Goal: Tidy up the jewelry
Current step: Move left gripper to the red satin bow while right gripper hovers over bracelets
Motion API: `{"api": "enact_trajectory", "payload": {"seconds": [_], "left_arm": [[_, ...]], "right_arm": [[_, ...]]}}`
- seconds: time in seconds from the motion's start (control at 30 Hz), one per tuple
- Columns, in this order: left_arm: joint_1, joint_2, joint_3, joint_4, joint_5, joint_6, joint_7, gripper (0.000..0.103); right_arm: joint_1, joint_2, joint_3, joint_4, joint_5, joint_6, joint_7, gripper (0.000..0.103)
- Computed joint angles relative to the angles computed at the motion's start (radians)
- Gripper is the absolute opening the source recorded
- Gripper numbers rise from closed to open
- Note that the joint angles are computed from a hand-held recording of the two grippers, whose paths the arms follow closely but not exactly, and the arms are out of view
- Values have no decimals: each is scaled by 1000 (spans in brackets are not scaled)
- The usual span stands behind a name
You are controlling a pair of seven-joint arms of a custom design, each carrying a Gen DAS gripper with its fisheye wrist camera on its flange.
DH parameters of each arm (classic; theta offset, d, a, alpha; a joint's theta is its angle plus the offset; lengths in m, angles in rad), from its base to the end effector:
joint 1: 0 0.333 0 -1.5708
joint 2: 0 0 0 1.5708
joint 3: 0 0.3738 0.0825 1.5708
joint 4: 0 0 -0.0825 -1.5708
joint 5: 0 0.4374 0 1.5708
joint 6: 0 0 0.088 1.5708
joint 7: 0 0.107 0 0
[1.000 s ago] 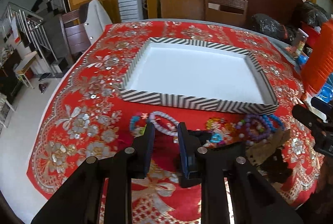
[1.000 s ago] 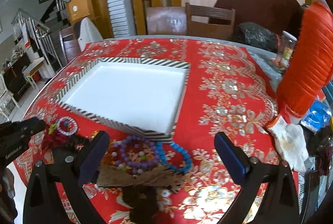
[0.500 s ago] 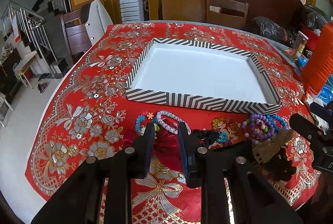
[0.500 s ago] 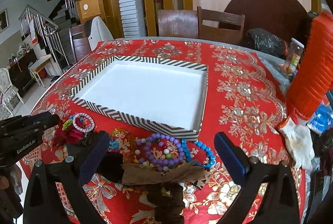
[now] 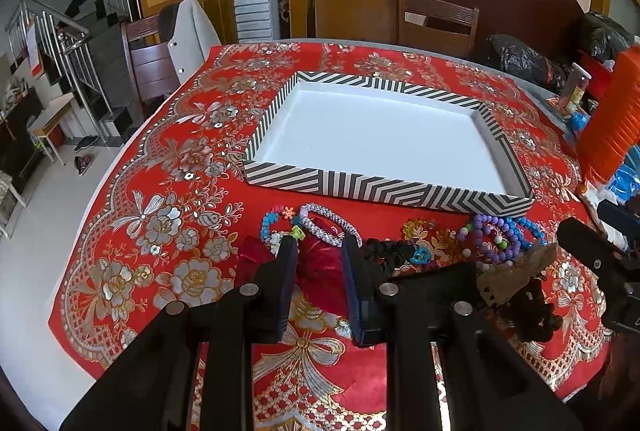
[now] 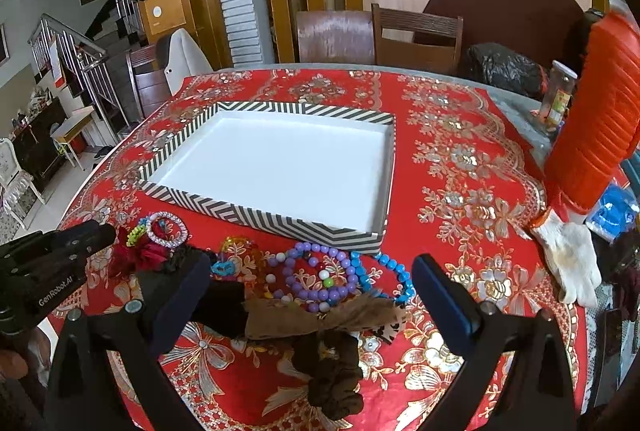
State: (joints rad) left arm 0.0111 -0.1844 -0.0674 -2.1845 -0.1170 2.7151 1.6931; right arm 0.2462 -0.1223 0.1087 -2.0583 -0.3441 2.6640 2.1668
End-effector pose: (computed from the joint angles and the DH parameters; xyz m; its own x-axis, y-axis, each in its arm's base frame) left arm 0.5804 -0.0310 0.5850 -0.0986 -0.9950 0.0137 -0.7506 0.0653 -0.6575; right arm 0.5682 0.2244 0.6114 0.0390 -0.9966 -0.0727 -0.7230 0.0220 -0.6905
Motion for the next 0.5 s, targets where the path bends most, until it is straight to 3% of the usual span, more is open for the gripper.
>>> {"api": "enact_trajectory", "payload": {"seconds": [0.5], "left_arm": [[-2, -20, 2, -23, 7, 20, 2, 37]], "right_arm": [[5, -6, 5, -3, 5, -1, -10, 102]]}}
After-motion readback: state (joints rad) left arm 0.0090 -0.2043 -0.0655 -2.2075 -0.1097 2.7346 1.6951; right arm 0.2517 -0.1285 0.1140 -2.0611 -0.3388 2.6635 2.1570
